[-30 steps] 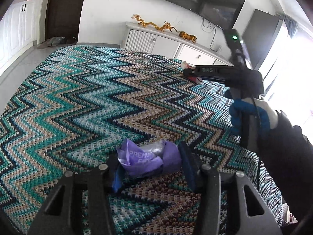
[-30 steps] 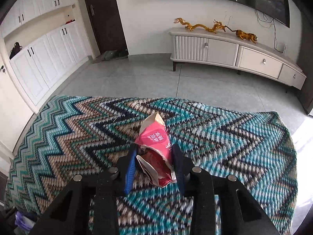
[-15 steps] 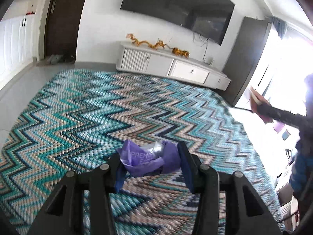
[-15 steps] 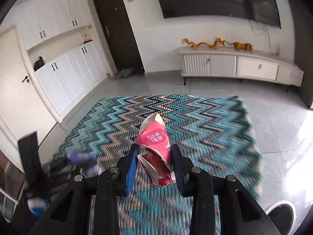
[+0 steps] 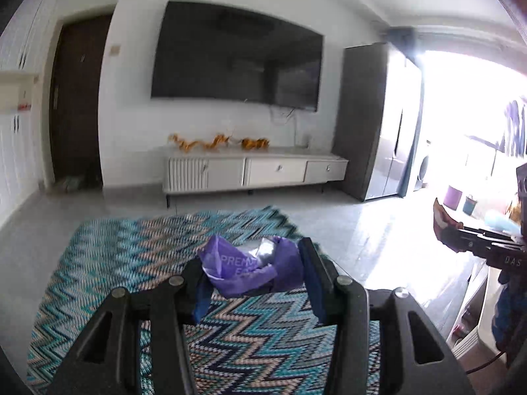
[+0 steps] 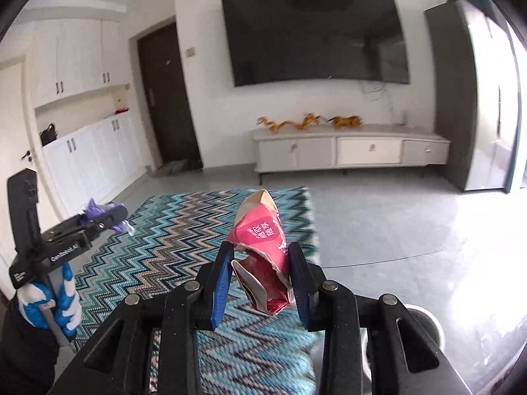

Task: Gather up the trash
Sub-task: 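Carry both items over the bin and open both tools to drop them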

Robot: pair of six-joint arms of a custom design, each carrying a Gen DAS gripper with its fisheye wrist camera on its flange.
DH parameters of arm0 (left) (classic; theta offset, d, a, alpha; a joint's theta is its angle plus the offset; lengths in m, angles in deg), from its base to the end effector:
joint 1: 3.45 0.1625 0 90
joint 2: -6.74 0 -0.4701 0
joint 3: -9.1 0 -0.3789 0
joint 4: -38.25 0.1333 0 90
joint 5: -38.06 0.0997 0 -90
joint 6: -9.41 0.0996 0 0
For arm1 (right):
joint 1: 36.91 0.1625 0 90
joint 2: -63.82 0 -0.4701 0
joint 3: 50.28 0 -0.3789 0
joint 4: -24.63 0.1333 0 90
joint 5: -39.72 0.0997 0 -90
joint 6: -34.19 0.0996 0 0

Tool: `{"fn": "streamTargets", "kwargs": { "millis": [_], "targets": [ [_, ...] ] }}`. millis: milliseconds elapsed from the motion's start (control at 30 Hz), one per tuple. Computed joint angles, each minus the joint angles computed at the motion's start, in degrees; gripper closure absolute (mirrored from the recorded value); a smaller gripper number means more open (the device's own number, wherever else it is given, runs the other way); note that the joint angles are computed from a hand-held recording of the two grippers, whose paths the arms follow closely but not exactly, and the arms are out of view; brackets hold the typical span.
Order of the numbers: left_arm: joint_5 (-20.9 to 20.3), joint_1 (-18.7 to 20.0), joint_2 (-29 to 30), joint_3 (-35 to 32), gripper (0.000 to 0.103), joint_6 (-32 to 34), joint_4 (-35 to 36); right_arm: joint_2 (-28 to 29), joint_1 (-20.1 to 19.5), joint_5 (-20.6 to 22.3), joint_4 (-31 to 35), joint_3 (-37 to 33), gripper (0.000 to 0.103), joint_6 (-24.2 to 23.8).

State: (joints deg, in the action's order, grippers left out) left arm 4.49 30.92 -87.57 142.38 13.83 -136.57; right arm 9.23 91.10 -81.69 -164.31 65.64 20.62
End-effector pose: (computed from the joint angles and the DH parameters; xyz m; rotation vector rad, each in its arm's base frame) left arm -0.1818 -0.3864 0.4262 0.6735 2.1704 -1.3591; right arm 0.4244 -0.4108 0.2067 0.8960 -2.4196 1.0077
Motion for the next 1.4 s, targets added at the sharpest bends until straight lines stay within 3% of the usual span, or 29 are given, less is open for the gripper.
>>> {"fn": "streamTargets", "kwargs": {
  "millis": [333, 633, 833, 1033, 1233, 1400],
  "targets": [
    [8.8, -11.3, 0.9, 1.7, 0.057, -6.2, 7.7, -6.0, 3.9, -6.8, -5.3, 6.3, 0.071, -1.2],
    [8.6, -13.4, 4.9, 0.9, 0.057, -6.8, 10.4, -9.2, 3.8, -8.5, -10.4, 9.5, 0.071, -2.8],
    [5.3, -12.0, 10.7, -1.8, 0.057, -6.1, 11.4, -10.9, 0.9, -8.7, -12.2, 12.0, 0.071, -1.4],
    [-1.0, -8.5, 18.0, -6.1, 0.057, -4.1, 11.6, -13.2, -4.4, -6.7, -12.5, 14.8, 0.071, 0.7],
    [-7.9, -4.4, 27.2, -12.2, 0.057, -3.7, 13.7, -15.1, -11.8, -3.2, -12.1, 17.1, 0.071, 3.2],
    [-16.4, 0.5, 35.4, -19.3, 0.055, -5.6, 17.9, -15.8, -18.9, 0.0, -10.2, 17.9, 0.07, 5.8]
  ]
}}
